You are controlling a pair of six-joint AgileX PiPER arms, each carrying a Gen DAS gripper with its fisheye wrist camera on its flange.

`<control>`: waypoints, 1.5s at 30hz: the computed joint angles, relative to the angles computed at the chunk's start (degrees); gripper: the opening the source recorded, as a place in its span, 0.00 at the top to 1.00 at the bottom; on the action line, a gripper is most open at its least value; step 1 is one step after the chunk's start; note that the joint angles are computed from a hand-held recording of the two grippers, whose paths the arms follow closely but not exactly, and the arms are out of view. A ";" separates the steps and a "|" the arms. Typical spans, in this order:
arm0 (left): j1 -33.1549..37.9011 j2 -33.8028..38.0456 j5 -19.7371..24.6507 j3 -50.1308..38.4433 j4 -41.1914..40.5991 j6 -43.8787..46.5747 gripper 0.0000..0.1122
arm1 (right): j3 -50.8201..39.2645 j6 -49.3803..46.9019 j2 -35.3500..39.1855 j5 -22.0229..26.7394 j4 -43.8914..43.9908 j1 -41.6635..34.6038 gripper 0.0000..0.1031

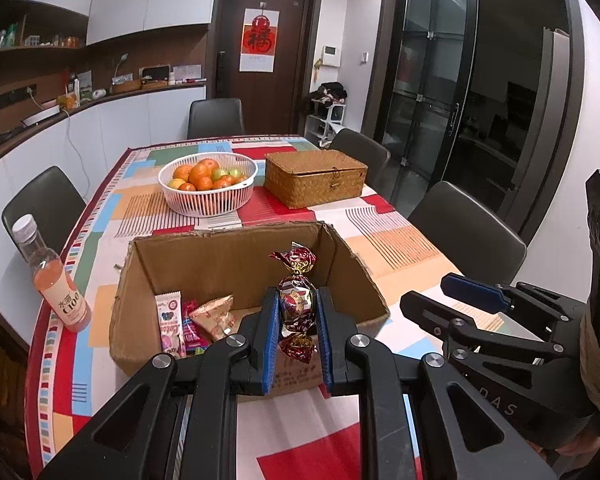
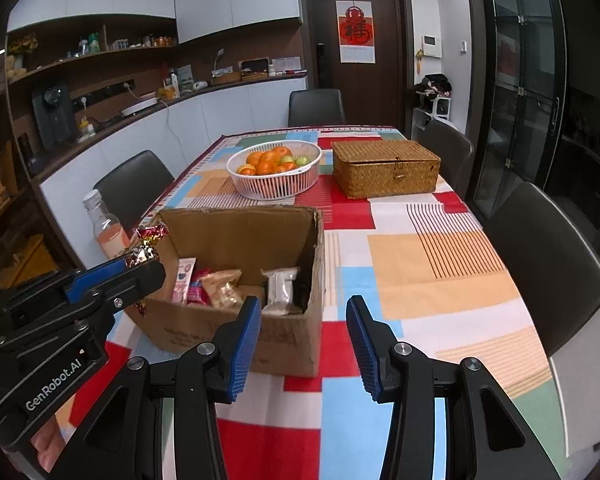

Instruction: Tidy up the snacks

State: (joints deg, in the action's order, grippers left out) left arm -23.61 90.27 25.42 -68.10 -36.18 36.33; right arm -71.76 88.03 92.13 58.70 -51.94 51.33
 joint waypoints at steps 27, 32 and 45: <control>-1.42 0.67 -2.60 -0.62 18.73 -16.72 0.83 | -0.90 -2.58 1.97 -2.76 1.93 -3.02 0.56; -0.47 -5.90 -4.46 6.02 17.65 -15.75 0.77 | 0.06 0.80 0.64 -0.67 0.30 1.24 0.56; 0.73 -22.95 -7.14 21.05 29.88 -29.63 0.44 | 2.22 10.44 -1.52 8.54 -2.10 14.16 0.48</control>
